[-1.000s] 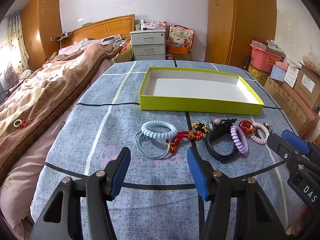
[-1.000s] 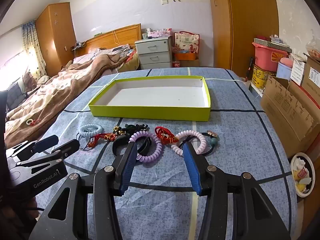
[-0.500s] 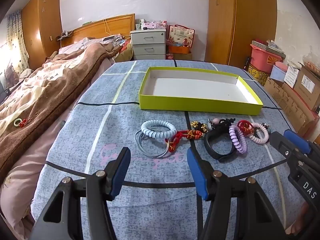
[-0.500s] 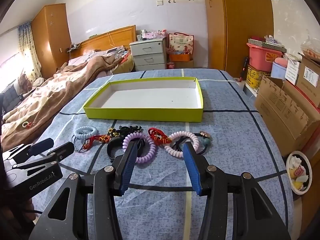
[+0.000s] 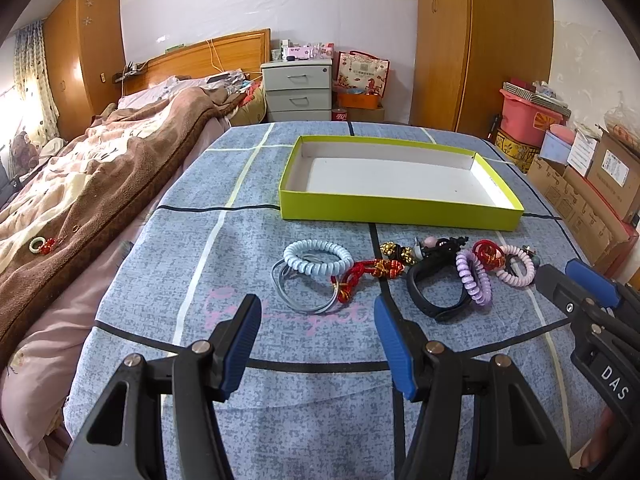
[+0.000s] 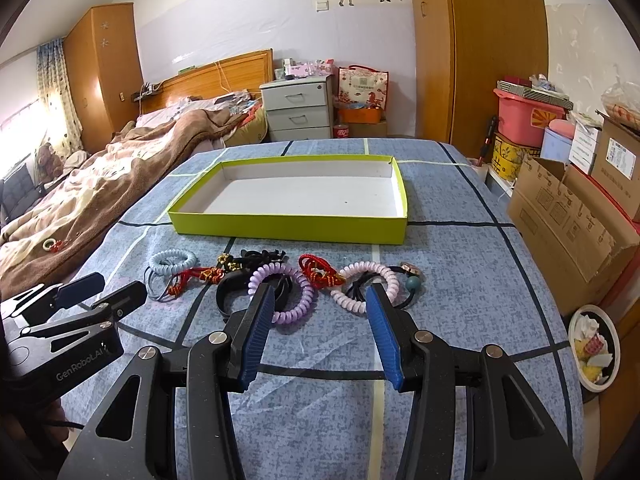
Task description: Organize jewelry
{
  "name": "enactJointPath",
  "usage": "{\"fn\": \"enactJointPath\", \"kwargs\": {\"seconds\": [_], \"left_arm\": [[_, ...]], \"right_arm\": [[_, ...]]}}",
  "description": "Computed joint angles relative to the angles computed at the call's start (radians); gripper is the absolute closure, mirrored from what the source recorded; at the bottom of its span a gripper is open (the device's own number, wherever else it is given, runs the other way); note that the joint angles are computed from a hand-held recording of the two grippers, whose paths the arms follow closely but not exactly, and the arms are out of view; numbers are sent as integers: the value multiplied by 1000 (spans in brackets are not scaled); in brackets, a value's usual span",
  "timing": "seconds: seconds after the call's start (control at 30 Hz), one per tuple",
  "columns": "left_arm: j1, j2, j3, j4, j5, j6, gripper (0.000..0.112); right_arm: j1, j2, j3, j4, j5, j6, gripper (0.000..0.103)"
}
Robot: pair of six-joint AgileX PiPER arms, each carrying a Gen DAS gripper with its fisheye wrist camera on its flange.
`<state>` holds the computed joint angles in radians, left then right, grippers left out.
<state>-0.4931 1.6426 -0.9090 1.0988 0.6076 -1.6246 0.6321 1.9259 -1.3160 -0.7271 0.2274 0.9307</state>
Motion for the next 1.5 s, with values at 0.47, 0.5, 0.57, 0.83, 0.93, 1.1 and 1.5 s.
{"fn": "enactJointPath", "kwargs": {"seconds": [0.47, 0.5, 0.57, 0.83, 0.93, 1.1, 1.5], "left_arm": [[1, -7, 5, 3, 2, -1, 52], [3, -7, 3, -1, 2, 4, 51], [0, -8, 5, 2, 2, -1, 51], [1, -8, 7, 3, 1, -3, 51], [-2, -12, 12, 8, 3, -11, 51], [-8, -19, 11, 4, 14, -9, 52], [-10, -18, 9, 8, 16, -13, 51]], "right_arm": [[4, -10, 11, -10, -1, 11, 54], [5, -10, 12, -21, -1, 22, 54], [7, -10, 12, -33, 0, 32, 54], [7, -9, 9, -25, 0, 23, 54], [7, -9, 11, -28, -3, 25, 54], [9, -10, 11, -40, -3, 39, 54], [8, -12, 12, -35, -4, 34, 54]]}}
